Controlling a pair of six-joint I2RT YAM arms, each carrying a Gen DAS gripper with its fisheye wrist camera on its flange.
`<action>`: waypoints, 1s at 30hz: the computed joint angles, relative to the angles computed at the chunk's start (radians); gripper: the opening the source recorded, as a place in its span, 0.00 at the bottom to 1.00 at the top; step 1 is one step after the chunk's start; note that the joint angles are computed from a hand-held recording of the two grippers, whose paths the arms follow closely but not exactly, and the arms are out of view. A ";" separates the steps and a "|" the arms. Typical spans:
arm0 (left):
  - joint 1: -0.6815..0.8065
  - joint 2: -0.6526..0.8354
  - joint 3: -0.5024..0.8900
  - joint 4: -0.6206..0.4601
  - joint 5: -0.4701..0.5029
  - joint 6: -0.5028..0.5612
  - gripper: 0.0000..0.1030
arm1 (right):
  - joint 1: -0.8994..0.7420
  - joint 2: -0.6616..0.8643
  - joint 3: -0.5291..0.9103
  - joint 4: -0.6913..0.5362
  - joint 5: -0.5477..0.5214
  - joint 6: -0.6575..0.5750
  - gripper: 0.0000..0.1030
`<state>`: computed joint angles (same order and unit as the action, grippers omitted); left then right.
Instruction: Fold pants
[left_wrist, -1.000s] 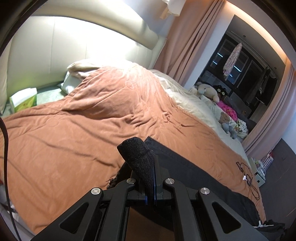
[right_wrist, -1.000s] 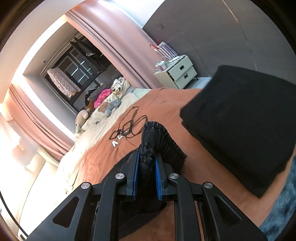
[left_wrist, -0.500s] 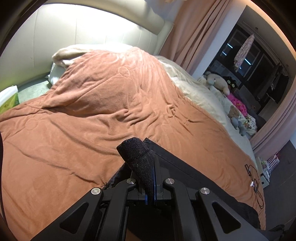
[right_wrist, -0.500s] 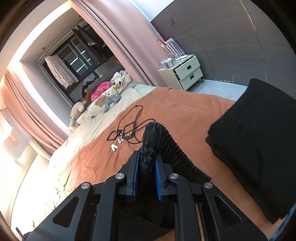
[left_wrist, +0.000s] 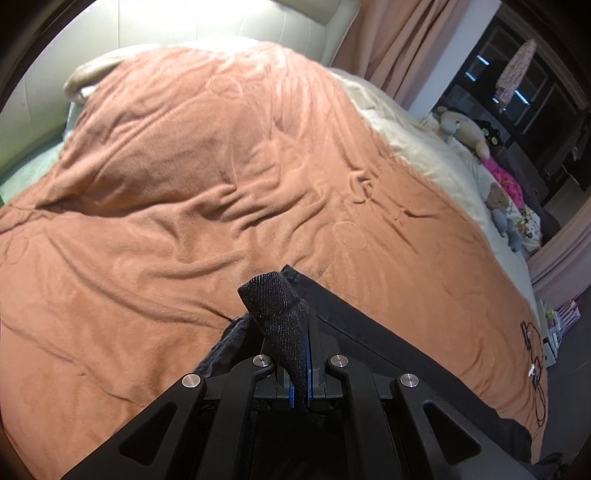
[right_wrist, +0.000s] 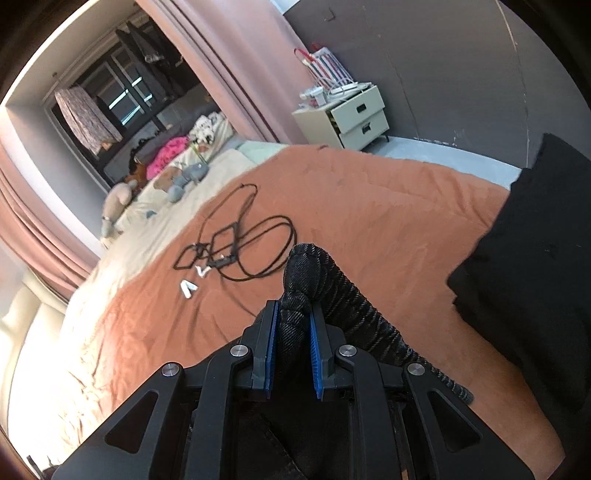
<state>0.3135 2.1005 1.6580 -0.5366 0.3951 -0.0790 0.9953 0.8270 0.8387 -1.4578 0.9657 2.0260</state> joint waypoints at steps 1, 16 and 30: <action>-0.007 0.023 0.023 -0.007 -0.012 -0.006 0.04 | -0.045 -0.006 -0.001 0.050 -0.016 -0.075 0.12; -0.081 0.293 0.274 -0.125 -0.118 -0.019 0.09 | -0.454 0.109 -0.023 0.475 -0.251 -0.621 0.18; -0.076 0.147 0.045 -0.075 0.000 0.054 0.29 | -0.127 -0.074 -0.023 0.304 -0.269 -0.402 0.62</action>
<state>0.2375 2.2479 1.7026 -0.6114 0.3952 -0.0251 0.8681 0.7526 0.8157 -1.1534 0.6970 1.6242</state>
